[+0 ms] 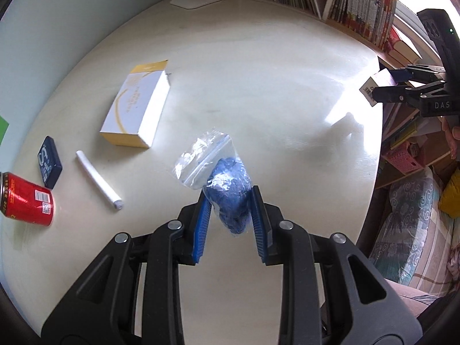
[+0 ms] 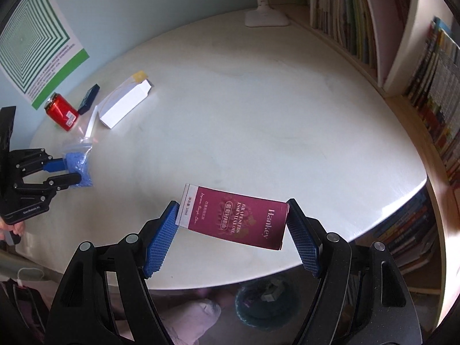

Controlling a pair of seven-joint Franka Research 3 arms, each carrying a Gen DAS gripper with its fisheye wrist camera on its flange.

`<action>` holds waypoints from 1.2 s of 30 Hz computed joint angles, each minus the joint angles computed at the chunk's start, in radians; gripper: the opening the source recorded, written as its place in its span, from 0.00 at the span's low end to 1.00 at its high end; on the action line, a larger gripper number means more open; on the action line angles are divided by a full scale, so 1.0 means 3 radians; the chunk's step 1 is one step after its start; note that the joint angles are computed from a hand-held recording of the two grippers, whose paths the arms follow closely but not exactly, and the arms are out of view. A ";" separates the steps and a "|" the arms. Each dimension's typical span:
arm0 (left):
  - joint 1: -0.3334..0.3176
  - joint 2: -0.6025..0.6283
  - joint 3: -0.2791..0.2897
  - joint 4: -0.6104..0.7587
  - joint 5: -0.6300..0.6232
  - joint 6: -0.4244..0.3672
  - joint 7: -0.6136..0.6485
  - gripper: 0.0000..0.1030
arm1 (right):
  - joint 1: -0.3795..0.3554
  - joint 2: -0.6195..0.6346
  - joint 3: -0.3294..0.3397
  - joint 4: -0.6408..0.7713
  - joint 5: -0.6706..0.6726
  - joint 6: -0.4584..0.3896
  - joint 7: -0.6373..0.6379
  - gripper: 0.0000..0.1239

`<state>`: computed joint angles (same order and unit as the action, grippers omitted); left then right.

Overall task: Collect trash
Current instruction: 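Carry the bagged item and maroon box in both tools over the teal bin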

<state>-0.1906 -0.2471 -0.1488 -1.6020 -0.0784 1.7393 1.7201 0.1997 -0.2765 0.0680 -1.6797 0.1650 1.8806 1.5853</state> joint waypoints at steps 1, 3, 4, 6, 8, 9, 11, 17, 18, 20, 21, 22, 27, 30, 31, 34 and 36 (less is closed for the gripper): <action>-0.0020 0.0008 -0.0015 0.0002 -0.0019 0.0001 0.0021 0.25 | -0.0014 -0.0078 -0.0009 -0.0072 -0.0005 0.0005 0.0028 0.60; -0.0070 0.0036 -0.0054 0.0015 -0.0058 0.0004 0.0061 0.25 | -0.0044 -0.0215 -0.0020 -0.0193 -0.0024 -0.0010 0.0065 0.60; -0.0097 0.0048 -0.0072 0.0021 -0.0086 0.0005 0.0074 0.25 | -0.0064 -0.0292 -0.0027 -0.0259 -0.0034 -0.0027 0.0081 0.60; -0.0144 0.0071 -0.0104 0.0044 -0.0127 -0.0001 0.0091 0.25 | -0.0108 -0.0446 -0.0045 -0.0396 -0.0045 -0.0058 0.0103 0.60; -0.0194 0.0084 -0.0144 0.0046 -0.0150 0.0016 0.0103 0.25 | -0.0162 -0.0615 -0.0064 -0.0540 -0.0050 -0.0085 0.0134 0.60; -0.0222 0.0090 -0.0165 0.0044 -0.0159 0.0025 0.0104 0.25 | -0.0186 -0.0680 -0.0067 -0.0593 -0.0050 -0.0098 0.0146 0.60; -0.0277 0.0101 -0.0213 0.0044 -0.0166 0.0032 0.0077 0.25 | -0.0238 -0.0836 -0.0094 -0.0712 -0.0050 -0.0151 0.0141 0.60; -0.0470 0.0090 -0.0350 0.0030 -0.0187 0.0020 -0.0045 0.25 | -0.0412 -0.1299 -0.0191 -0.1046 -0.0016 -0.0323 0.0088 0.60; -0.0506 0.0093 -0.0374 0.0031 -0.0191 0.0005 -0.0072 0.25 | -0.0440 -0.1367 -0.0205 -0.1096 -0.0003 -0.0350 0.0084 0.60; -0.0578 0.0095 -0.0424 0.0025 -0.0179 -0.0009 -0.0110 0.25 | -0.0490 -0.1507 -0.0226 -0.1216 0.0027 -0.0394 0.0072 0.60; -0.0609 0.0086 -0.0438 0.0006 -0.0178 -0.0020 -0.0120 0.25 | -0.0512 -0.1585 -0.0240 -0.1286 0.0046 -0.0429 0.0065 0.60; -0.0645 0.0103 -0.0467 0.0006 -0.0164 -0.0028 -0.0148 0.25 | -0.0534 -0.1662 -0.0251 -0.1360 0.0064 -0.0463 0.0060 0.60; -0.0812 0.0154 -0.0574 -0.0063 -0.0142 -0.0058 -0.0288 0.25 | -0.0637 -0.2007 -0.0323 -0.1716 0.0152 -0.0636 -0.0002 0.60; -0.0900 0.0182 -0.0618 -0.0120 -0.0139 -0.0067 -0.0340 0.25 | -0.0709 -0.2185 -0.0355 -0.1918 0.0206 -0.0705 -0.0024 0.60; -0.0927 0.0194 -0.0632 -0.0138 -0.0139 -0.0065 -0.0356 0.25 | -0.0732 -0.2243 -0.0366 -0.1987 0.0228 -0.0722 -0.0027 0.60; -0.1012 0.0220 -0.0678 -0.0219 -0.0135 -0.0035 -0.0389 0.25 | -0.0800 -0.2383 -0.0392 -0.2183 0.0291 -0.0754 -0.0028 0.60; -0.1061 0.0227 -0.0693 -0.0307 -0.0151 -0.0001 -0.0385 0.25 | -0.0845 -0.2465 -0.0404 -0.2314 0.0322 -0.0764 -0.0025 0.60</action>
<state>-0.5089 -0.1790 -0.3567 -1.6941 -0.1236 1.7390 1.6045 -0.0539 -1.0159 -0.0531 -2.3738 0.2618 1.6515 1.5778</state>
